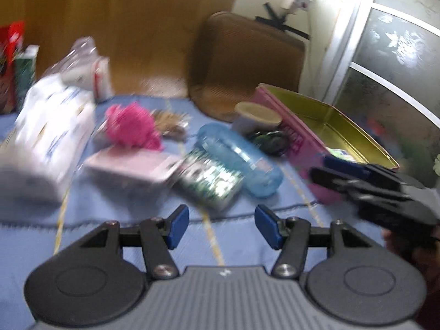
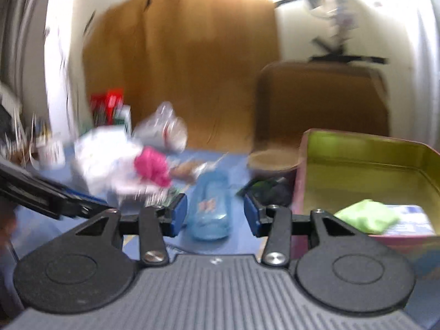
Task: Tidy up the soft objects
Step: 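Grasp the blue plastic case with the left gripper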
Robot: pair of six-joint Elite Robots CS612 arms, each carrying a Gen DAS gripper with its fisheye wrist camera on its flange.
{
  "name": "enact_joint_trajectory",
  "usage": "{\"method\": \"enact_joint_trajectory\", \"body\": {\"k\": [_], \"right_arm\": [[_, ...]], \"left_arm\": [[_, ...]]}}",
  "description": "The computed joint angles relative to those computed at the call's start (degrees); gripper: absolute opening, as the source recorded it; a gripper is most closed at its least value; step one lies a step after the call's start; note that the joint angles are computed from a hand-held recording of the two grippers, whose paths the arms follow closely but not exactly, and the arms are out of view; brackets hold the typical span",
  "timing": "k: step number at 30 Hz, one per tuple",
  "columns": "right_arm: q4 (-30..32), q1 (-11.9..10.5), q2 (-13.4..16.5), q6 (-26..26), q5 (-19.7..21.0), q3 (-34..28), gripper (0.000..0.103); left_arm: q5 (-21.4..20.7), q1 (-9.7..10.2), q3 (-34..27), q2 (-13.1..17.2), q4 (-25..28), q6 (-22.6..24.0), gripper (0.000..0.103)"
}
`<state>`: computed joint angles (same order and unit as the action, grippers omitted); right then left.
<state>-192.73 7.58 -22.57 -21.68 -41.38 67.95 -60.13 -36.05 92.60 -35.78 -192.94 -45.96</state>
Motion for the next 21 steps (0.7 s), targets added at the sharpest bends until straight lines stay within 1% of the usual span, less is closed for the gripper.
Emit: {"method": "enact_joint_trajectory", "body": {"k": [1,3,4,5,7,9,10,11,12,14,17,19,21], "right_arm": [[2.1,0.7,0.0,-2.2,-1.2,-0.4,0.049],[5.4,1.7,0.2,-5.4,-3.6,-1.2,0.055],[6.0,2.0,0.4,-6.3,-4.8,-1.6,0.062],[6.1,2.4,0.8,-6.4,-6.1,-2.3,0.068],[8.1,2.8,1.1,-7.1,-7.4,-3.4,0.068],[10.5,2.9,1.3,-6.9,-7.7,-4.3,0.067],[12.6,2.9,1.3,-7.3,-7.4,-4.6,0.055],[14.1,2.9,1.4,-7.2,-7.1,-4.9,0.054],[14.3,2.8,1.4,-6.6,-6.5,-4.9,0.054],[14.0,2.1,0.4,-6.2,-5.7,-2.9,0.054],[11.9,0.5,-1.8,-7.9,-3.8,2.4,0.054],[10.7,-0.9,-3.5,-9.5,-1.8,6.5,0.054],[10.7,-2.4,-4.9,-11.4,0.0,10.1,0.054]], "left_arm": [[-0.1,-0.04,0.8,-0.2,-0.8,-0.7,0.054],[-0.5,0.14,1.6,-0.2,-2.1,-1.4,0.054],[-0.6,0.06,2.2,-0.4,-2.9,-1.6,0.054],[-0.6,0.01,2.5,-0.5,-3.8,-1.5,0.054],[-0.6,-0.08,2.9,-0.5,-4.8,-1.0,0.054],[-0.8,-0.14,3.1,-0.5,-5.6,-0.7,0.054],[-1.2,-0.05,2.9,-0.4,-5.8,-0.4,0.054],[-1.4,-0.01,2.7,-0.3,-5.9,-0.3,0.054],[-1.8,0.03,2.6,-0.2,-5.9,-0.2,0.054],[-2.9,0.18,2.2,0.0,-5.9,-0.1,0.054],[-5.9,0.55,1.4,0.4,-5.8,0.1,0.054],[-8.9,0.96,0.4,0.7,-5.5,0.5,0.057],[-10.9,1.13,-0.9,1.2,-4.7,1.5,0.062]]}}
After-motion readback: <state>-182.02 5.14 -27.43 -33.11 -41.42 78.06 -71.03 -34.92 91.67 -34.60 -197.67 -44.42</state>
